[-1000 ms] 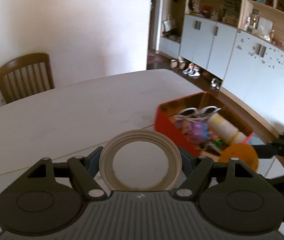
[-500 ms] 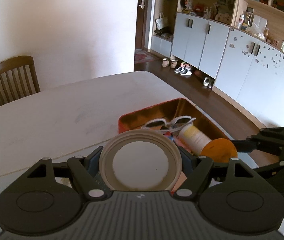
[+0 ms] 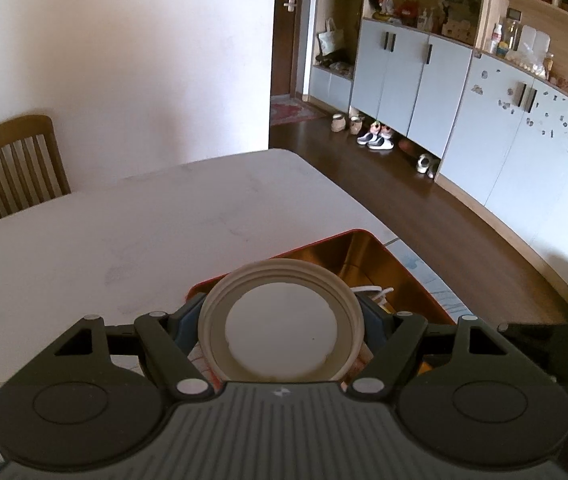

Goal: Organize rigid objects
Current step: 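Carry the orange and tape roll with both tools over the red tin, then lower both tools into the tin and open them to release the items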

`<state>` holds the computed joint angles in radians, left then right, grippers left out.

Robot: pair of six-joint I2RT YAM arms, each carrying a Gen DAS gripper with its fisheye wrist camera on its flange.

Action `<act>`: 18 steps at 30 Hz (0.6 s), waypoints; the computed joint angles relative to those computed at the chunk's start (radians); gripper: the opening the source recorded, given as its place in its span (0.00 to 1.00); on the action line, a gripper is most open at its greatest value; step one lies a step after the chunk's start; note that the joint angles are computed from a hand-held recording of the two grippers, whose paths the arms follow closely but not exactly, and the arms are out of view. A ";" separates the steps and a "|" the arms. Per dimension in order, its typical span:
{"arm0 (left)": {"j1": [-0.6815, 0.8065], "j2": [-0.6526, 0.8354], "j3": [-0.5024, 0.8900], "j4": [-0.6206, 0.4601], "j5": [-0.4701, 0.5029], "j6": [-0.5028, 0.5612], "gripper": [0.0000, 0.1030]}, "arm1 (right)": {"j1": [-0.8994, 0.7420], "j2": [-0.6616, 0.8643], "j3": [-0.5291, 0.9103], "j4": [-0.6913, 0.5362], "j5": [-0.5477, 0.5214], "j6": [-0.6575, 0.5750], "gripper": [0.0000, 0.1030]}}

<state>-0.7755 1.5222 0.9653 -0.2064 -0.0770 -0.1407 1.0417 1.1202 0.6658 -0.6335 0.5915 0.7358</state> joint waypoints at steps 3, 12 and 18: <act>-0.005 0.051 0.029 0.005 0.008 0.002 0.75 | -0.024 -0.005 -0.018 0.029 -0.033 -0.038 0.51; -0.026 0.170 0.110 -0.007 0.017 0.002 0.75 | -0.005 0.021 -0.038 0.054 -0.022 -0.067 0.51; -0.030 0.214 0.139 -0.020 0.018 -0.016 0.75 | -0.032 0.001 -0.047 0.067 -0.053 -0.068 0.51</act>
